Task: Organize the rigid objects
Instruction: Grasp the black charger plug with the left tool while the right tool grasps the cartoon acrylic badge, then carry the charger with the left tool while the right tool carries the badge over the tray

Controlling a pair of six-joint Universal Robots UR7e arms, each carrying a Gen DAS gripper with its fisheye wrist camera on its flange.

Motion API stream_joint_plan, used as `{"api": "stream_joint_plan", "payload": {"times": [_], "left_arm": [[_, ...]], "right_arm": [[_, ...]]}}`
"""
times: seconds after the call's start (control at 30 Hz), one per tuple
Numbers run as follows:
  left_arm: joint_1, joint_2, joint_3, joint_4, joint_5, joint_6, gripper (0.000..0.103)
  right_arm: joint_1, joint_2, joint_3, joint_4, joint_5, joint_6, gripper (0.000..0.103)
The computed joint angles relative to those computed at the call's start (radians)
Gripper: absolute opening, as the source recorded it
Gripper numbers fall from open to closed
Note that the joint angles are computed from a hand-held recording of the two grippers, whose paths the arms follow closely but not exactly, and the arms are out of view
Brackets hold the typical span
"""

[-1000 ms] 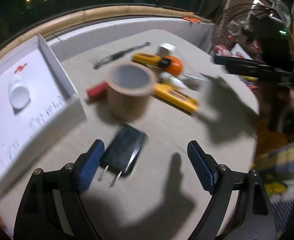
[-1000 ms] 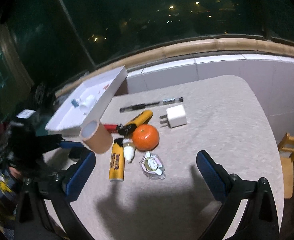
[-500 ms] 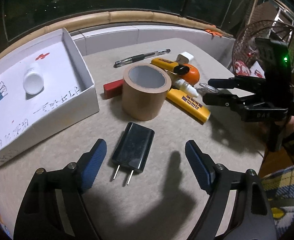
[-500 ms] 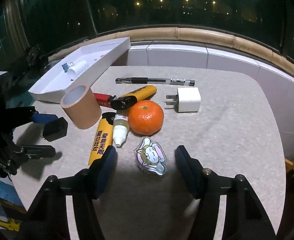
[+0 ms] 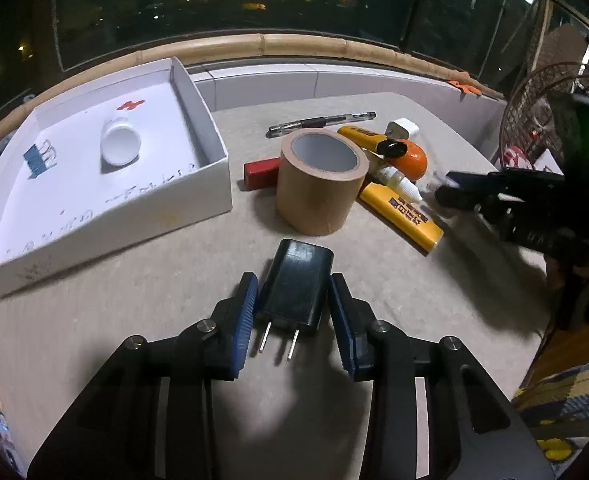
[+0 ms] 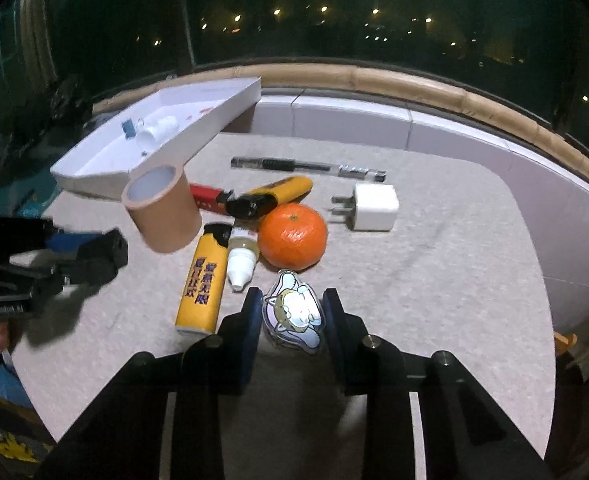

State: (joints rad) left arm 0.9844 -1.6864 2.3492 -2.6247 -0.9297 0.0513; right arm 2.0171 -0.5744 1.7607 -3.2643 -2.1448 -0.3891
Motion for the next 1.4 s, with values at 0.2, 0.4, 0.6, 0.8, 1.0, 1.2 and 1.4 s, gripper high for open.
{"api": "stream_joint_plan", "payload": {"times": [0.2,0.4,0.6,0.8,1.0,1.2,1.4], "left_arm": [[-0.042,-0.024,0.024,-0.044,0.055,-0.025,0.036],[-0.062,-0.018,0.020,-0.143,0.127,-0.044,0.036],[-0.087,-0.005,0.059,-0.215,0.190,-0.054,0.036],[-0.091,-0.024,0.062,-0.239,0.234,-0.050,0.036],[-0.078,-0.057,0.053,-0.237,0.254,-0.045,0.036],[-0.071,-0.096,0.050,-0.248,0.290,-0.031,0.036],[-0.059,-0.126,0.044,-0.244,0.308,-0.027,0.036]], "right_arm": [[0.024,-0.031,0.011,-0.051,0.061,0.019,0.030],[0.054,-0.008,-0.021,-0.073,0.112,0.063,0.030],[0.082,0.061,-0.062,-0.114,0.087,0.026,0.030],[0.090,0.081,-0.091,-0.101,0.098,0.018,0.030],[0.096,0.094,-0.125,-0.056,0.127,0.030,0.030],[0.108,0.117,-0.179,-0.014,0.150,0.035,0.030],[0.121,0.137,-0.227,0.007,0.154,0.029,0.030]]}}
